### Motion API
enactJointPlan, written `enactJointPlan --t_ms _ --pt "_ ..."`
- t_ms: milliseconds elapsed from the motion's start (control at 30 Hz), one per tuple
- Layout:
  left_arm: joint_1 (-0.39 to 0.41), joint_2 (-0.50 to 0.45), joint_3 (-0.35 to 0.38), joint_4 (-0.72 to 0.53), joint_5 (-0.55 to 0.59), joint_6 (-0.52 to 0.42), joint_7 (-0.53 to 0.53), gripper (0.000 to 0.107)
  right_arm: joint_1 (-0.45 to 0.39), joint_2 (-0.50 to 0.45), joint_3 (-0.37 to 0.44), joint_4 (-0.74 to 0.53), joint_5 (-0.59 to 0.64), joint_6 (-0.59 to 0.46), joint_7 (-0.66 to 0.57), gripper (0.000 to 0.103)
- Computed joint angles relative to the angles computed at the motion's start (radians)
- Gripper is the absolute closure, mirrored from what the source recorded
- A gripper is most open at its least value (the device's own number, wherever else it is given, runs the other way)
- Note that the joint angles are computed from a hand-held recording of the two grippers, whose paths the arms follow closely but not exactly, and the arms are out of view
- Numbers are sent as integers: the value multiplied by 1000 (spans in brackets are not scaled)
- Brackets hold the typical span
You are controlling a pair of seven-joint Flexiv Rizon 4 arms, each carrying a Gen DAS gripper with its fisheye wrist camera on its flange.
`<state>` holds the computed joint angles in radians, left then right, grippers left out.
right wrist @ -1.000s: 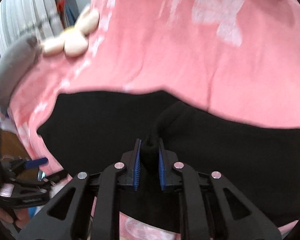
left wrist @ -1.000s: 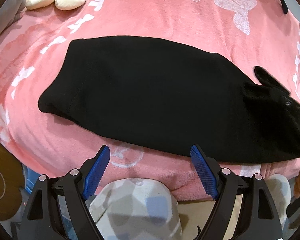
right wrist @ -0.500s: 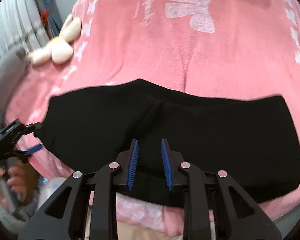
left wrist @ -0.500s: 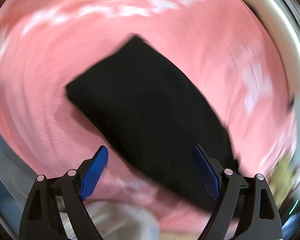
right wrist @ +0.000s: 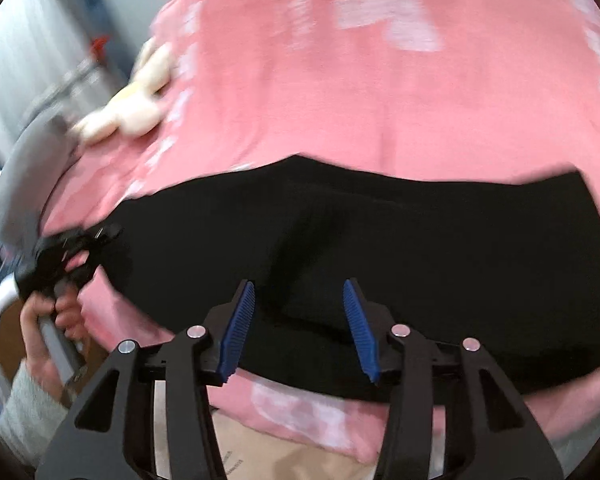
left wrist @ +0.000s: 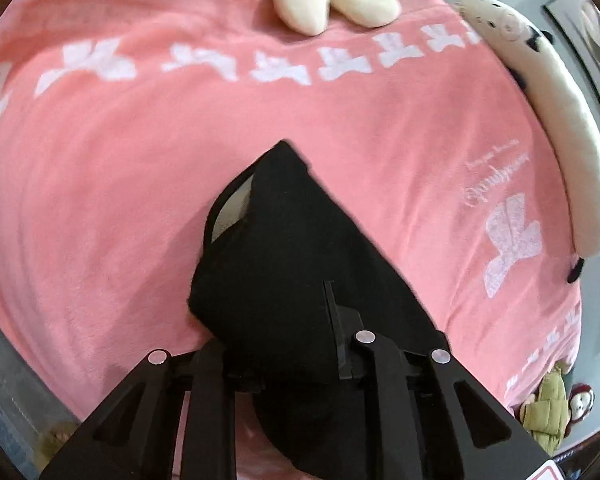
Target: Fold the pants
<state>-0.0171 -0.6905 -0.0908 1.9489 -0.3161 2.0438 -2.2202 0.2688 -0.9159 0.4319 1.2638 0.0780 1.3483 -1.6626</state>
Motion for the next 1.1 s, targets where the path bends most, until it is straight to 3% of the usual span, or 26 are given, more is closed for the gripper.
enactJointPlan --t_ms 67,100,133,167,200,300,367,400,467,500,567,600,667,733,800,933,1000,1100 --pt "-67 12 60 -18 -55 -38 38 90 34 -55 -17 -48 -127 -21 37 55" --pt "-98 17 86 -26 -80 -52 56 90 76 -69 -74 -64 -159 -23 58 59" --pt "-122 21 106 -32 -100 -60 72 90 125 -89 -146 -90 -186 -36 84 76" --pt "-150 25 129 -39 -116 -63 94 90 150 -103 -184 -98 -196 -11 106 77" --pt "-172 32 147 -42 -129 -67 118 91 160 -102 -191 -113 -142 -9 81 77" --pt "-193 61 149 -67 -123 -87 189 91 93 -89 -85 -113 -119 -21 38 77" --pt "-183 78 114 -106 -86 -103 237 91 78 -60 -90 -70 -88 31 63 60" --pt "-190 79 103 -138 -69 -116 267 91 72 -35 -108 -26 -71 88 87 56" --pt "-262 58 143 -226 -68 -173 348 91 65 -8 -137 26 -69 148 133 48" --pt "-312 37 177 -282 -73 -226 391 87 59 9 -153 55 -66 168 161 47" --pt "-391 -18 235 -390 -74 -361 428 66 46 31 -174 95 -67 185 208 47" --pt "-421 -42 267 -426 -69 -413 412 38 45 43 -198 117 -68 187 238 47" --pt "-503 -104 358 -499 -51 -541 356 33 36 64 -224 154 -79 189 281 47" --pt "-522 -114 369 -499 -29 -569 326 34 -13 71 -176 175 -90 199 282 47" --pt "-491 -88 305 -429 -5 -499 316 31 -85 62 -87 170 -104 188 268 43" --pt "-479 -14 305 -293 35 -459 246 29 -205 -29 127 44 -100 77 187 41" --pt "-491 25 342 -227 57 -452 198 29 -224 -84 213 -42 -77 2 127 40" --pt "-504 71 391 -152 87 -458 135 28 -200 -134 254 -132 -49 -83 90 40"
